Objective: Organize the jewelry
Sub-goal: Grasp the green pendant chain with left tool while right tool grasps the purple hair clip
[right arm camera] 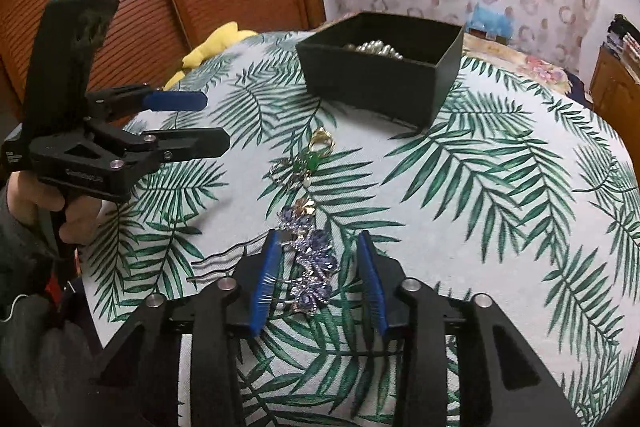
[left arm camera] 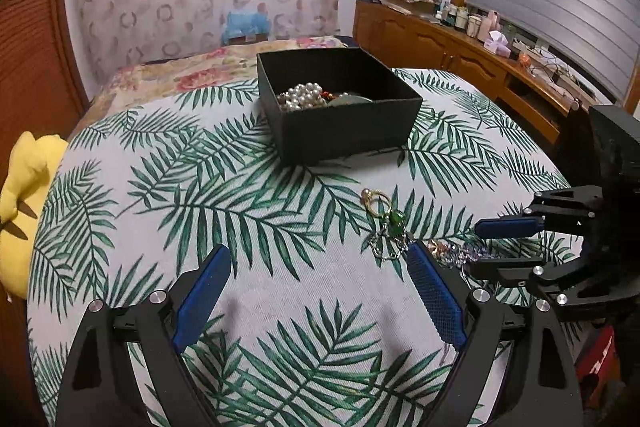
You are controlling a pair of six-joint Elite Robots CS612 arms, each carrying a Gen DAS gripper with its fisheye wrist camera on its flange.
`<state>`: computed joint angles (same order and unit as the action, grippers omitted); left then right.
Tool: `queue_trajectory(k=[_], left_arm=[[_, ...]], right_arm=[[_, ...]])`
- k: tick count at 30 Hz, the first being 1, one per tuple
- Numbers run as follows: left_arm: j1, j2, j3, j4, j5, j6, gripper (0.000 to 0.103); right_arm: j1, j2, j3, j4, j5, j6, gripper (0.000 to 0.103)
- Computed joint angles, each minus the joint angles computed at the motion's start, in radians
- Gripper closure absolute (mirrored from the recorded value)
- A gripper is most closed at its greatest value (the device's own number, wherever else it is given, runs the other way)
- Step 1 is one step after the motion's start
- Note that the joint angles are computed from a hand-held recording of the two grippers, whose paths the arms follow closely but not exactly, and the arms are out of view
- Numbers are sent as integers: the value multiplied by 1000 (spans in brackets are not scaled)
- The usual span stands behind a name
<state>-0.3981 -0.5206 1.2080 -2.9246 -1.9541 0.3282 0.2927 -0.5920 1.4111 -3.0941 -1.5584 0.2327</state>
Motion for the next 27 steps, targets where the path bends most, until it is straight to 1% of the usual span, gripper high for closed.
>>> queue_trajectory(k=[1, 4, 5, 8, 14, 18, 22, 24, 26, 27], left_arm=[[0, 0, 0, 1, -1, 0, 17], [0, 1, 1, 5, -1, 1, 17], [0, 2, 0, 6, -1, 2, 17], [0, 3, 0, 11, -4, 3, 17], [-1, 5, 3, 21, -5, 7, 17], [-3, 6, 2, 32, -7, 15, 17], [-5, 7, -1, 39, -15, 19, 17], [-7, 7, -4, 46, -24, 25, 17], [-10, 6, -5, 48, -34, 32, 24], [-12, 5, -6, 54, -40, 36, 30]], right_arm=[[1, 1, -3, 8, 1, -3, 66], [3, 0, -6, 20, -5, -13, 77], [4, -1, -4, 19, -5, -17, 78], [5, -8, 8, 7, -16, -29, 78], [-1, -34, 58, -81, -42, -7, 78], [-8, -49, 87, -127, -76, 19, 78], [-14, -54, 101, -144, -109, 43, 78], [-13, -54, 104, -137, -142, 46, 78], [-11, -52, 103, -123, -174, 49, 78], [-12, -51, 104, -117, -182, 55, 78]])
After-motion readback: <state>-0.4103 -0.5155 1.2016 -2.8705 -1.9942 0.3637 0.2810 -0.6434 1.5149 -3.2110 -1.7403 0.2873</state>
